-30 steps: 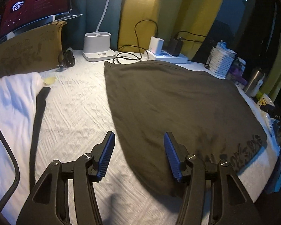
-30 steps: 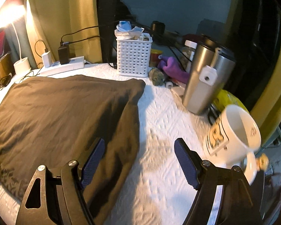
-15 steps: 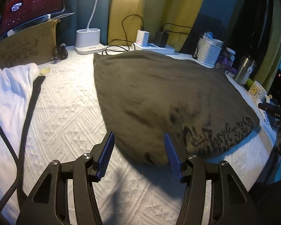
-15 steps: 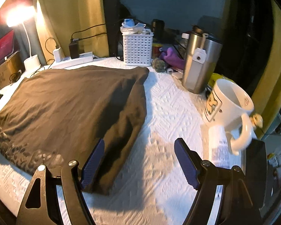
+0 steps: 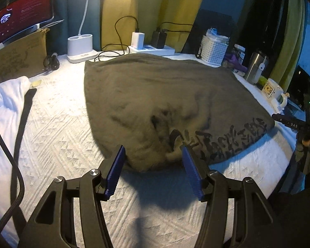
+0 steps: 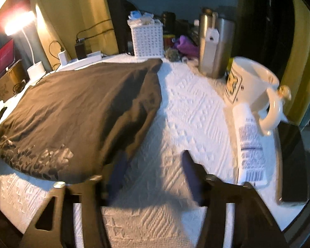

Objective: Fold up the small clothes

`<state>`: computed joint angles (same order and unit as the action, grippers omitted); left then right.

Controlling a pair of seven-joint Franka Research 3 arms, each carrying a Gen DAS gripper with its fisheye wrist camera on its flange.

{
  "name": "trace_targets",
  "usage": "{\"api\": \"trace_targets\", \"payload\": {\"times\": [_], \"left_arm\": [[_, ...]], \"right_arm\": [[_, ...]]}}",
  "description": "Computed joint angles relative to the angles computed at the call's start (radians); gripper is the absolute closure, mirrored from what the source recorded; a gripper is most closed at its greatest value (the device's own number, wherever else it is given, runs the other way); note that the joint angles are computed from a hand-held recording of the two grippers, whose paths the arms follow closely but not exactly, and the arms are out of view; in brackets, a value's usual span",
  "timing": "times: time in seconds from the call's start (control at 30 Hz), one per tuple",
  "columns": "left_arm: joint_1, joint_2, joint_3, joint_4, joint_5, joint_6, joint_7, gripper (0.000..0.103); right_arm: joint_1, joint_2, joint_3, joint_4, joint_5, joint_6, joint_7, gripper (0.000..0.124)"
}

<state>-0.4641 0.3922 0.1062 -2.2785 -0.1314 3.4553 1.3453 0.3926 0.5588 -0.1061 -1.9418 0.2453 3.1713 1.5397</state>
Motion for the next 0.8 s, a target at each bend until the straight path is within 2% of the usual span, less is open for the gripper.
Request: {"api": "trace_targets", "payload": {"times": [0.07,0.17,0.33,0.5,0.6,0.7,0.77,0.8], "left_arm": [[-0.015,-0.011,0.018,-0.020,-0.016,0.000,0.006,0.046],[-0.009,-0.025,0.021,-0.052,-0.035,0.021,0.012,0.046],[-0.028,-0.033,0.046,-0.083,-0.117,0.032,0.054,0.046],[0.017,-0.035,0.007,-0.098,-0.122,0.042,0.064,0.046],[-0.067,-0.015,0.071,-0.070,-0.180,0.007,0.127,0.046],[-0.026,-0.004,0.031,-0.055,-0.129,-0.005,0.112,0.046],[-0.002,0.003,0.010,-0.046,-0.092,-0.013,0.094,0.046],[-0.009,0.009,0.017,-0.039,-0.084,-0.018,0.090,0.046]], "right_arm": [[-0.071,-0.005,0.082,-0.009,0.008,0.010,-0.035,0.073],[-0.088,-0.008,0.107,-0.012,0.019,0.019,-0.053,0.079],[-0.184,-0.004,0.222,-0.005,0.054,0.011,-0.102,0.085],[-0.176,-0.005,0.229,-0.007,0.076,-0.002,-0.120,0.086],[-0.198,0.015,0.260,0.015,0.088,-0.020,-0.140,0.088],[-0.218,0.030,0.289,0.033,0.107,-0.028,-0.157,0.089],[-0.266,0.042,0.345,0.042,0.132,-0.029,-0.181,0.089],[-0.295,0.050,0.378,0.047,0.145,-0.027,-0.199,0.089]]}}
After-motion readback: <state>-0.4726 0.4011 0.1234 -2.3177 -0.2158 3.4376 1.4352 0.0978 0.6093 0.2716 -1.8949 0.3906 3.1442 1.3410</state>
